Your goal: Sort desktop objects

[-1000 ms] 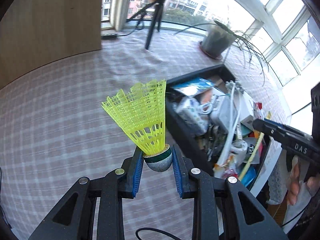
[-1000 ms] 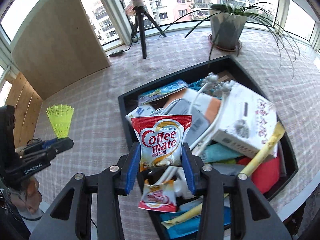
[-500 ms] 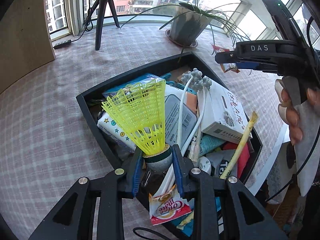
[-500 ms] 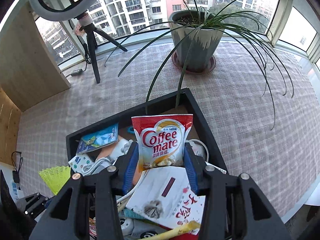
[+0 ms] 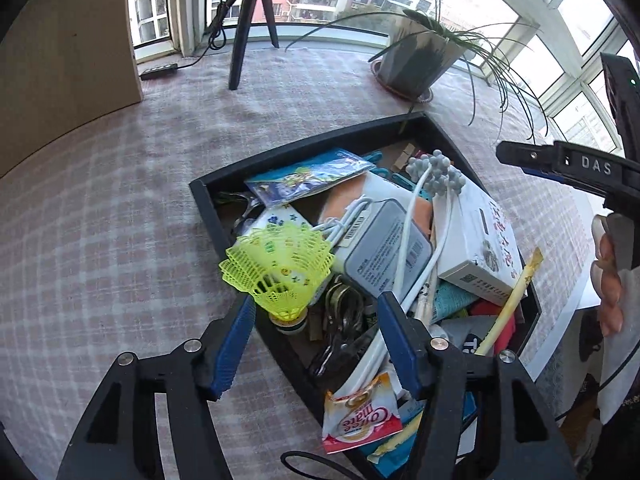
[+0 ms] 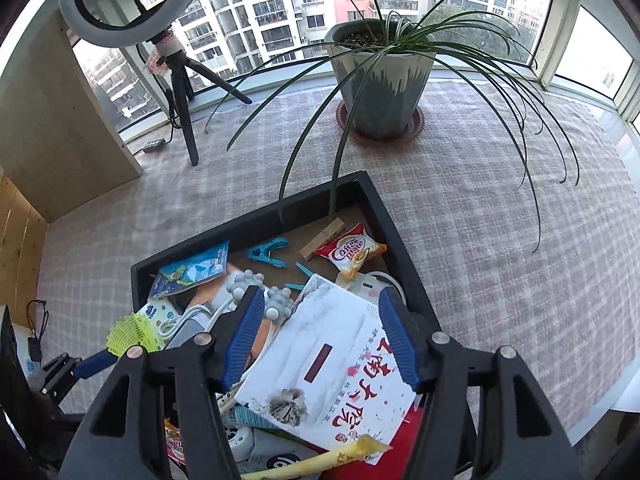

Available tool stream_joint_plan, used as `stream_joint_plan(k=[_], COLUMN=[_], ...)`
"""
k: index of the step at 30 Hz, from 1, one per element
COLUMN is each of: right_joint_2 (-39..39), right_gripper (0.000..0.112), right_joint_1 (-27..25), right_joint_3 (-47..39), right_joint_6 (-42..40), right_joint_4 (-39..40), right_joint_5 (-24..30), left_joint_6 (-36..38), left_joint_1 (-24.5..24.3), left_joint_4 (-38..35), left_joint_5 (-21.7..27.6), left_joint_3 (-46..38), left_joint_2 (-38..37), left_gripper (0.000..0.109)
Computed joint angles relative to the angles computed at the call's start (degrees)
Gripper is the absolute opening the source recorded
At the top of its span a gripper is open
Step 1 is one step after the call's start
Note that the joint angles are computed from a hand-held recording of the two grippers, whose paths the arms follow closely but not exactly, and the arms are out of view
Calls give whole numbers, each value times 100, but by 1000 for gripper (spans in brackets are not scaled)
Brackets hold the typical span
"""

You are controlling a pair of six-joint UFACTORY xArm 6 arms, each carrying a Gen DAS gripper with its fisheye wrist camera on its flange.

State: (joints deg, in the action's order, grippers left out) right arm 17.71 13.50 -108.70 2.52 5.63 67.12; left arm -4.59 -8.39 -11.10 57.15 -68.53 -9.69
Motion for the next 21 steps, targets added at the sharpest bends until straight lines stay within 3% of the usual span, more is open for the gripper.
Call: stream_joint_plan(k=[10, 21], right_joint_2=[-1386, -1955], right_gripper=[64, 64], right_joint_1=[795, 2606], right_joint_3=[1714, 2614], right_joint_6=[774, 2504], right_joint_4=[-344, -1569], right_joint_5=[-762, -1139], left_joint_6=[362, 1596], left_joint_1=[707, 2175], left_joint_4=[299, -47], left_joint_5=[173, 268], left_joint_3=[655, 1515], left_joint_2=[-866, -2067], left_gripper=[61, 66])
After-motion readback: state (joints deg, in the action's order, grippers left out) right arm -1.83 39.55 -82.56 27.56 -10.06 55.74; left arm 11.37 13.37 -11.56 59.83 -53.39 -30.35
